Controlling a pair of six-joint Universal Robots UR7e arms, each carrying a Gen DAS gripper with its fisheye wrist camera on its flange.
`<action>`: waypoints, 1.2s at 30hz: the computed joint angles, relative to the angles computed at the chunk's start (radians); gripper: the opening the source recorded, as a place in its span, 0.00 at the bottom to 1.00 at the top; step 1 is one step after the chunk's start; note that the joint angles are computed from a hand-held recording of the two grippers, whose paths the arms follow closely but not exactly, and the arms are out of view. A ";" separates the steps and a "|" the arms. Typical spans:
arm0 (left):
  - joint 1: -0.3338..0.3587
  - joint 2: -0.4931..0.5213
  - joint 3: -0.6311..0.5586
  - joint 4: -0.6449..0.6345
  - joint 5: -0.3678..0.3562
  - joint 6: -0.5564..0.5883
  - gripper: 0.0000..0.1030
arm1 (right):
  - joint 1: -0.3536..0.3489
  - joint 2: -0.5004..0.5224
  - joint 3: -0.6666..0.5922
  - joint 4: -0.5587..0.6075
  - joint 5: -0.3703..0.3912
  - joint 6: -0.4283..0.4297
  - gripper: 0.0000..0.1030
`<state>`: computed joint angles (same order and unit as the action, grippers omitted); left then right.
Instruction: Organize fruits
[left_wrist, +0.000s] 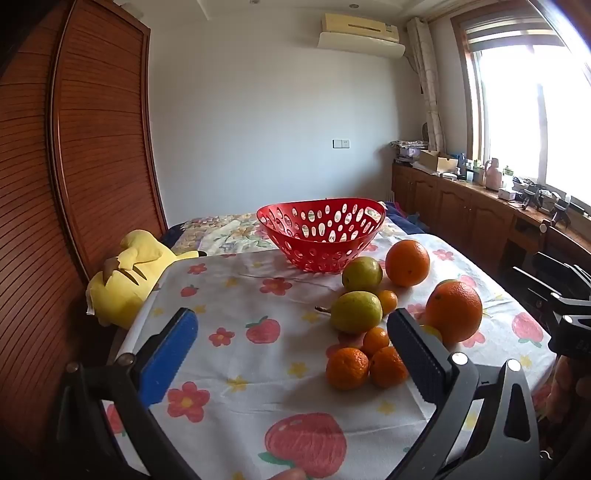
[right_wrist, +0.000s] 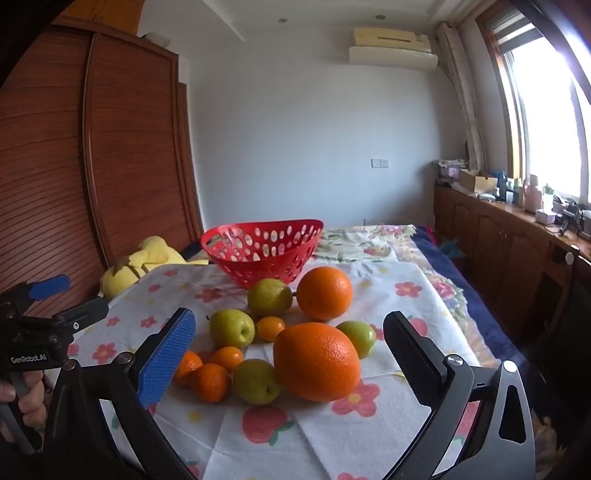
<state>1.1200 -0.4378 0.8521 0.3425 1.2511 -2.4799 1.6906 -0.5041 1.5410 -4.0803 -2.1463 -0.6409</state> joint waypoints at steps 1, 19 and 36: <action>-0.001 -0.002 0.004 -0.006 -0.003 0.002 1.00 | 0.000 0.001 -0.002 -0.002 0.000 0.001 1.00; -0.010 -0.032 0.035 -0.011 0.003 0.001 1.00 | 0.006 0.001 0.000 -0.005 -0.005 0.000 1.00; -0.012 -0.039 0.038 -0.015 0.007 0.002 1.00 | 0.012 0.008 -0.014 -0.001 -0.009 -0.005 1.00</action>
<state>1.1082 -0.4763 0.8900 0.3272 1.2585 -2.4774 1.7022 -0.4965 1.5274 -4.0808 -2.1557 -0.6460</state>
